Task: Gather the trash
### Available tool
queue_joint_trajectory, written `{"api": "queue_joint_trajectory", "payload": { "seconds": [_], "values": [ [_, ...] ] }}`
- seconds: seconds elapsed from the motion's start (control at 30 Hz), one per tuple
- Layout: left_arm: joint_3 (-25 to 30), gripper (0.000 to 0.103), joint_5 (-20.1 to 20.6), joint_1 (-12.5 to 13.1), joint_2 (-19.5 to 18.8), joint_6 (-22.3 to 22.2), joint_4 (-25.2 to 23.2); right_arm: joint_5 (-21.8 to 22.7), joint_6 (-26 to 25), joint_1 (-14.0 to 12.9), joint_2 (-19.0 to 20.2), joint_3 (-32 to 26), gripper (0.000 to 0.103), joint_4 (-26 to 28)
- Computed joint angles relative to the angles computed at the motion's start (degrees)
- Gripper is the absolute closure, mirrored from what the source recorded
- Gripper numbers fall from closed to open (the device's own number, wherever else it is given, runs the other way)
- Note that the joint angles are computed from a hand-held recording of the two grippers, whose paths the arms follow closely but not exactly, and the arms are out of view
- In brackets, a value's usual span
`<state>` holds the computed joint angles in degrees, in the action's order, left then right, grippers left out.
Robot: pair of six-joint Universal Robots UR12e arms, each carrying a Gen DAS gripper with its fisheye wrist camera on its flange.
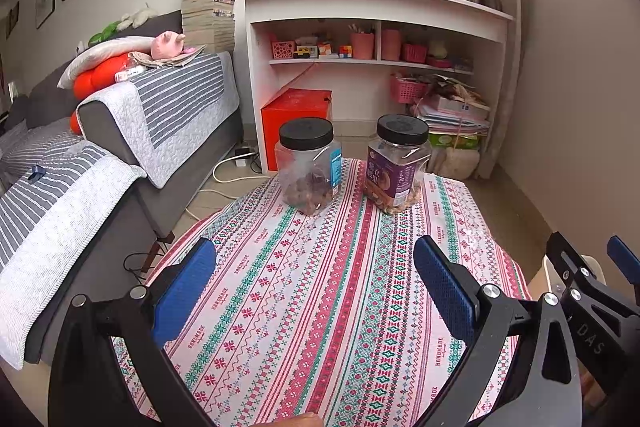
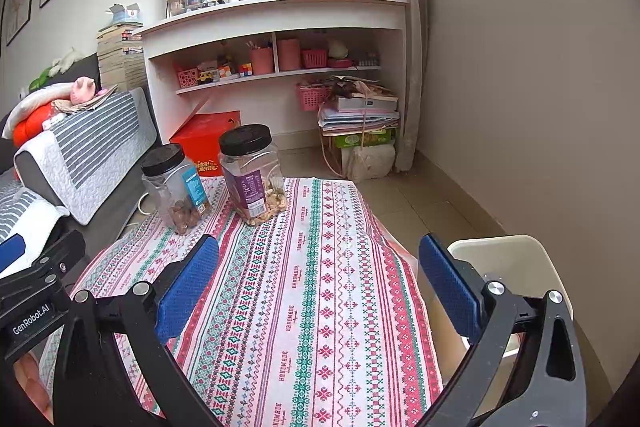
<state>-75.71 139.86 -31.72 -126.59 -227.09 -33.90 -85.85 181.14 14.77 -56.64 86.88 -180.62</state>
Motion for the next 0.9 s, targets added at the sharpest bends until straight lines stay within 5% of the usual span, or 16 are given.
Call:
{"api": "queue_joint_trajectory", "payload": {
  "seconds": [0.9],
  "values": [
    [0.28,0.008,-0.48,0.00,-0.80,2.33,1.48,0.91,-0.50,-0.51,-0.27,0.39,0.007,0.85]
  ]
}}
